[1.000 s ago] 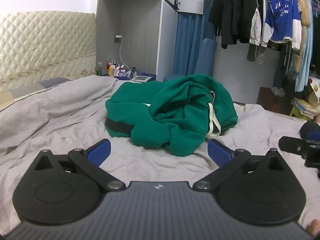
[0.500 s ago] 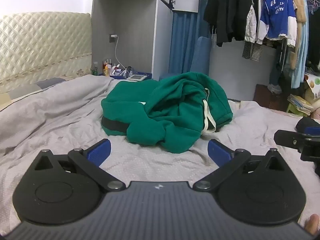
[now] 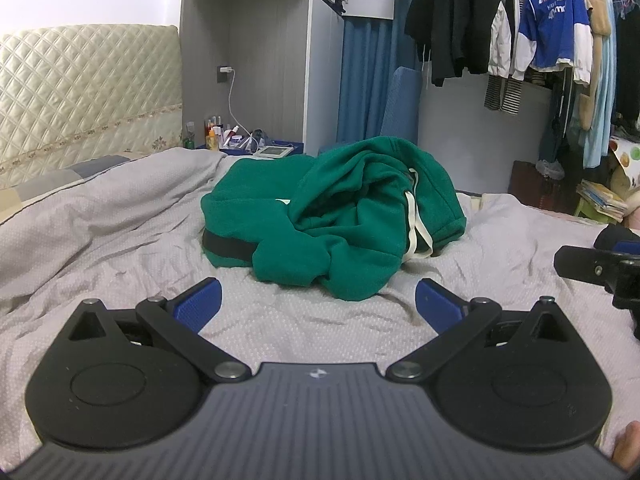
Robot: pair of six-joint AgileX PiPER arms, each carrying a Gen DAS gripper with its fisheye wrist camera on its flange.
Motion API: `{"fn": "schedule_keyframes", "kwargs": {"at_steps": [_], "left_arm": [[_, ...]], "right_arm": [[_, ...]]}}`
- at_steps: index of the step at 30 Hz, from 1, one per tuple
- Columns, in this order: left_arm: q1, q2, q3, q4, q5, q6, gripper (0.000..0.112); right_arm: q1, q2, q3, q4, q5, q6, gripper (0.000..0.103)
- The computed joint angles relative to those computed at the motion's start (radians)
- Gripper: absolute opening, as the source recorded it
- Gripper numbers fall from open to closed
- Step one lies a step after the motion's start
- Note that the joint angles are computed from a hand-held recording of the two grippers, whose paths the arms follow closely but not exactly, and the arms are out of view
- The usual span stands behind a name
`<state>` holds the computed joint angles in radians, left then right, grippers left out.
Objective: Fold large clothes
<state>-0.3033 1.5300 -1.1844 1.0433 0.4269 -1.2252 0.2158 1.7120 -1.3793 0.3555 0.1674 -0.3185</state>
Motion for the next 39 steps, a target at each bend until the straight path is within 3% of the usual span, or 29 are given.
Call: {"fn": "schedule_keyframes", "kwargs": {"at_steps": [18, 30, 39], "left_arm": [[0.010, 0.006, 0.007, 0.008, -0.025, -0.024, 0.103], [0.023, 0.014, 0.021, 0.094, -0.047, -0.117, 0.103], [0.041, 0.040, 0.025, 0.158, -0.076, -0.191, 0.103]], "right_arm": [[0.005, 0.002, 0.008, -0.020, -0.007, 0.018, 0.103], [0.005, 0.005, 0.003, -0.016, -0.004, 0.014, 0.103], [0.002, -0.001, 0.014, 0.100, -0.011, -0.110, 0.103]]}}
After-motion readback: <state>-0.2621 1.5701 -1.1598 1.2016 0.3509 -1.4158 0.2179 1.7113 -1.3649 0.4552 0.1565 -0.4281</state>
